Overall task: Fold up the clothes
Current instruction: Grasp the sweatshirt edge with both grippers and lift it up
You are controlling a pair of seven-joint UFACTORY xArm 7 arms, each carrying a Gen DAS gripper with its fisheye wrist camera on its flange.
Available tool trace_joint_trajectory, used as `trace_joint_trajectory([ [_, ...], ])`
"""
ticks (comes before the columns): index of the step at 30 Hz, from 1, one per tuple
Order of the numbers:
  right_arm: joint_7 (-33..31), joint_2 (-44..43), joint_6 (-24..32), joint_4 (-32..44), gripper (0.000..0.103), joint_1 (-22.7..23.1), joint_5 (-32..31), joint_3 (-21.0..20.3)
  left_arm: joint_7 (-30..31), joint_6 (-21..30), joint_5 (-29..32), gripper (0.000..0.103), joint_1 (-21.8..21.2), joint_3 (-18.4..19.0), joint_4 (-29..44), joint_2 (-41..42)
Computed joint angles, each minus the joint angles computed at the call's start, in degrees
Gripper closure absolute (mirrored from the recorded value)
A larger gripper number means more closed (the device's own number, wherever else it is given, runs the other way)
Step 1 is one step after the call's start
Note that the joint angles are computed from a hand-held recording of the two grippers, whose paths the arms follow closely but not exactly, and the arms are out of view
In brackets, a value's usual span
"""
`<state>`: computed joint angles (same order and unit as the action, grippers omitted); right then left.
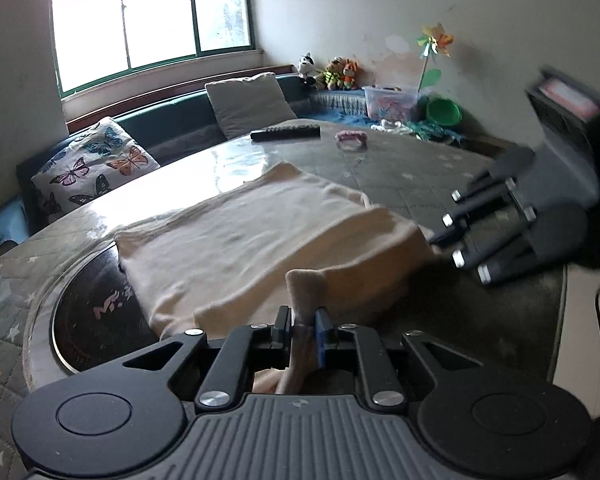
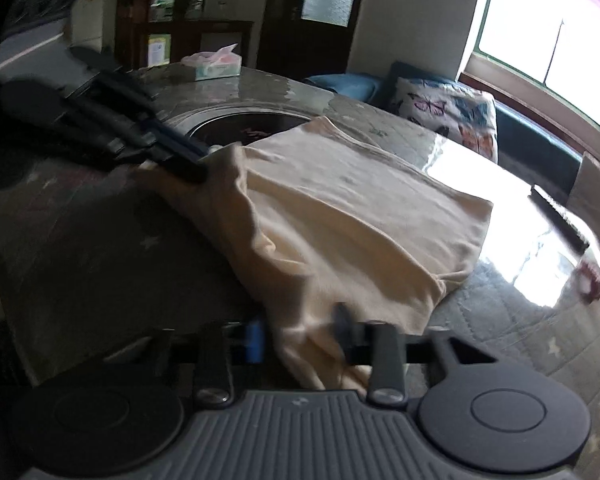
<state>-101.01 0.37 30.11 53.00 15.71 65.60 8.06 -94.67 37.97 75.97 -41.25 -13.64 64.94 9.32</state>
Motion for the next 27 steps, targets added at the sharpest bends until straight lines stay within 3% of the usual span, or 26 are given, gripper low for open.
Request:
trace_joint_trajectory([
  [2,4.38,0.49,2.19,1.50,0.088,-0.43,-1.62,-0.33,0.91,1.59,-0.77,0.083,-0.71,-0.63,-0.82,-0.37],
  [3,6.15,0.55,2.97,2.08,0.088,-0.61,-2.14,-0.40,1.41,3.22,-1.25,0.072,-1.24,-0.99,-1.01,-0.38],
  [5,8.92,0.70,4.72,3.32,0.090,-1.07,-2.55,-0.60,1.21,6.43,-1.13,0.062,-2.32,-1.51,-1.46,-0.41],
  [9,11.72,0.80,6.96,5.19,0.091,-1.71,-1.97,-0.69,0.97,11.15,-0.64,0.056,-3.76,-2.14,-1.86,-0.02],
  [14,12.74,0.73,6.54,6.50,0.092,-1.54,-0.39,-0.32,3.45,15.65,0.64,0.056,-5.31,-1.90,-0.26,2.38],
  [16,12.48,0.70,6.32,6.66,0.093,-1.47,0.26,-0.26,4.32,16.31,0.50,0.065,-5.56,-1.59,0.17,3.10],
  [17,12.16,0.67,5.86,6.50,0.093,-1.40,0.65,-0.21,4.64,16.44,0.26,0.078,-5.57,-1.39,0.23,3.27],
  [19,11.87,0.58,5.15,6.23,0.093,-1.27,1.21,-0.15,3.96,15.91,0.61,0.088,-5.53,-1.05,-0.32,2.79],
  [27,7.07,-3.72,5.49,1.86,0.095,-0.85,7.17,-1.38,2.12,16.28,2.46,0.092,-5.22,-3.00,-3.31,-2.33],
])
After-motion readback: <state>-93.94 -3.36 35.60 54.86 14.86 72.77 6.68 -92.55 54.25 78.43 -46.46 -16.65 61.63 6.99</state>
